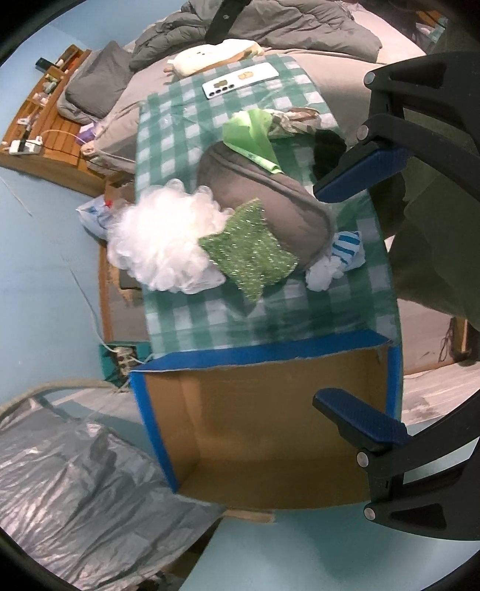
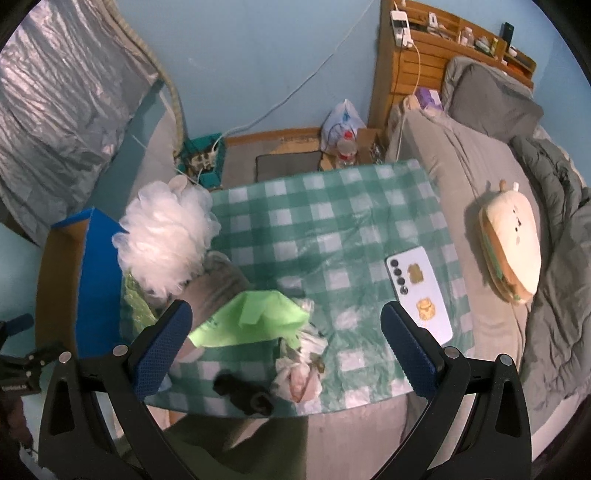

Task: Organize soft objects
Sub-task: 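Lower left gripper onto the blue-striped white sock while right gripper lowers onto the grey cloth bundle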

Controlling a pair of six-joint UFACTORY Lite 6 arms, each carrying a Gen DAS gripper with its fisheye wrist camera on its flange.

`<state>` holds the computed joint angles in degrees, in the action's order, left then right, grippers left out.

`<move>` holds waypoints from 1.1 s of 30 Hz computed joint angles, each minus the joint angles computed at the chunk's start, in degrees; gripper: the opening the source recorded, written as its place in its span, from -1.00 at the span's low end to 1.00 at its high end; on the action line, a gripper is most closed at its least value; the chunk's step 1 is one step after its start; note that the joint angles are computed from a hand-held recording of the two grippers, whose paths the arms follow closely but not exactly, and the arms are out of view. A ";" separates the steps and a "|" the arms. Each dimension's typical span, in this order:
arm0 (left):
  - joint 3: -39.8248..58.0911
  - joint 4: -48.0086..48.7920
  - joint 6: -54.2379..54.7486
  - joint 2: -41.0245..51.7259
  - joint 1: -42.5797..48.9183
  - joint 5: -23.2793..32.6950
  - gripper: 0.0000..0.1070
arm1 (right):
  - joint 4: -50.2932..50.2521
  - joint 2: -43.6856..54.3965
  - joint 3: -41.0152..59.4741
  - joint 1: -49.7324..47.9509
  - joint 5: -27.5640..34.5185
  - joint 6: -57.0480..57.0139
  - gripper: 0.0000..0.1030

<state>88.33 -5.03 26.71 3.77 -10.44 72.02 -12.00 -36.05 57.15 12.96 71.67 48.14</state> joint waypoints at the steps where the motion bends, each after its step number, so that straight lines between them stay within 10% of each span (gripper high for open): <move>1: -0.76 0.10 -0.25 -0.19 -0.02 -0.24 0.90 | 0.14 -0.52 -1.04 0.34 -0.20 0.08 0.97; 33: -30.02 2.87 -17.46 -6.36 -8.06 -15.63 0.90 | 11.91 -9.22 -31.41 -5.48 -13.68 -15.43 0.97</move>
<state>58.31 -2.17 9.25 -2.59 -18.49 56.39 -0.09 -45.27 25.74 7.48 57.99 32.70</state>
